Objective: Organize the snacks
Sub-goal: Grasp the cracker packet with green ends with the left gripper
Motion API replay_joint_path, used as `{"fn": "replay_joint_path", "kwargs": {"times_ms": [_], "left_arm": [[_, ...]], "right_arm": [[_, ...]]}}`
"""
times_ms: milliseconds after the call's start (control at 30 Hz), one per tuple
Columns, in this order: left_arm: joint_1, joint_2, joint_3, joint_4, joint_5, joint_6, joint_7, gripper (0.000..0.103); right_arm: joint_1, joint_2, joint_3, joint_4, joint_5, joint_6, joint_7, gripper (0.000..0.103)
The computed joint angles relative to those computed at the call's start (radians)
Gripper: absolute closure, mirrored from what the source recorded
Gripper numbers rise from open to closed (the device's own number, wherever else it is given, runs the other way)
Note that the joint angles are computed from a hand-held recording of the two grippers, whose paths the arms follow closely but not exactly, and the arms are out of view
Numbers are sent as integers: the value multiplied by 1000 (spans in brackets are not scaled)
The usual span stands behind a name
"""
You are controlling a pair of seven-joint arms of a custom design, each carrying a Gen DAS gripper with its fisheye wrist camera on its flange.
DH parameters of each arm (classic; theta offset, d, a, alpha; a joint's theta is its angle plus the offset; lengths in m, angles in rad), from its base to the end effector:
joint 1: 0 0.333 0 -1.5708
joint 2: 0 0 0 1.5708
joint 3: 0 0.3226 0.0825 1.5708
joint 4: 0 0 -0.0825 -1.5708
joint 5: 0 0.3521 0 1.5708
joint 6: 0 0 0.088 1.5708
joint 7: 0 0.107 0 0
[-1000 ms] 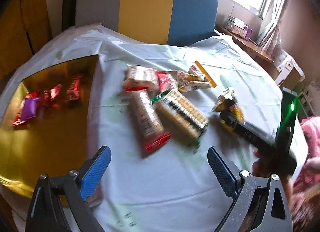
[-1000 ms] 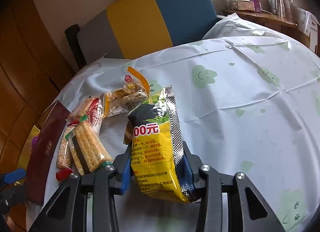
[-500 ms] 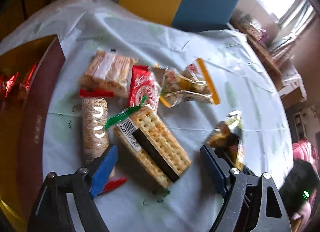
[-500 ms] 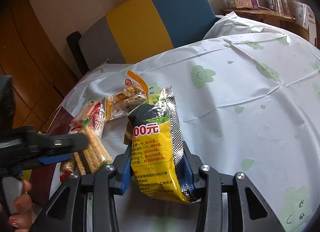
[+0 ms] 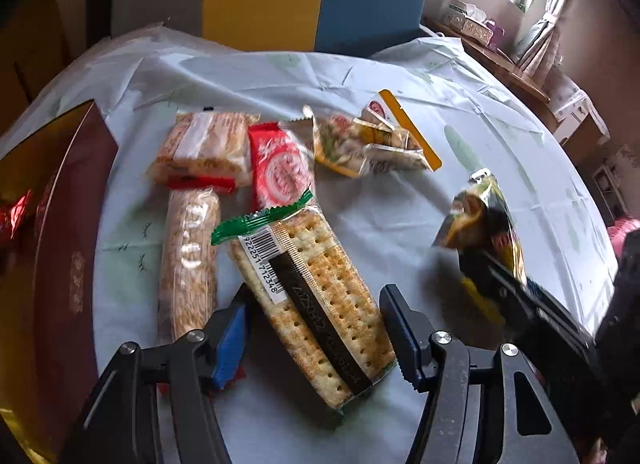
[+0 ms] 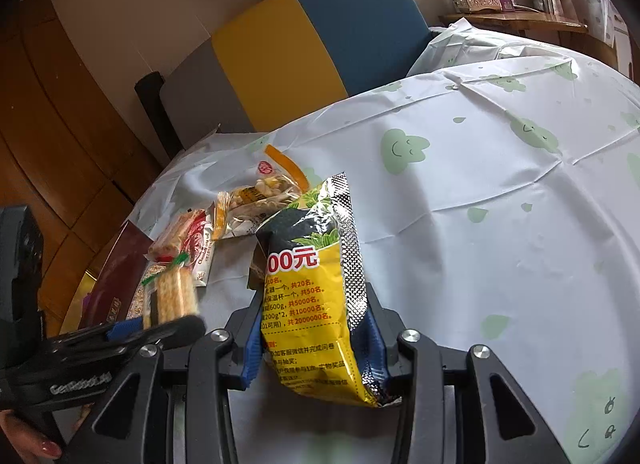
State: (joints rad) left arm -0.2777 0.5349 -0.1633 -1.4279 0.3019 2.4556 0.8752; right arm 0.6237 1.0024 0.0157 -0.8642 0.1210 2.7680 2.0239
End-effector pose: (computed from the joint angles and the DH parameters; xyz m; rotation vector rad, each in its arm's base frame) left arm 0.6619 -0.2828 0.4613 -2.0865 1.8629 -0.6450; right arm 0.6617 0.4768 0.4157 -1.6467 1.5180 -0.1385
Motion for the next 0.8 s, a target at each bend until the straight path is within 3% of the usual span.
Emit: {"fn": "replay_joint_path", "kwargs": {"times_ms": [33,167,267,333,467,633,800], "left_arm": [[5,-8,-4,-5,-11,-16,2,38],[14,-39,-6,-28,-43,-49,-36,14],[-1,-55,12,-38,-11,-42,-94,14],[-11,-38,14,-8,14,-61,-95,17],[-12,-24,4,-2,20,-92,-73,40],[-45,-74,34,-104,142,-8,-115,46],[-28,-88,14,-140,137,41,-112,49]], "right_arm": [[0,0,0,0,1,0,0,60],[0,-4,0,-7,2,4,-1,60],[0,-5,-1,-10,1,5,-1,60],[0,-5,-1,-9,1,5,-1,60],[0,-5,-1,-10,2,5,0,60],[0,-6,0,-12,3,6,-1,60],[-2,-7,2,-14,6,9,-3,60]]}}
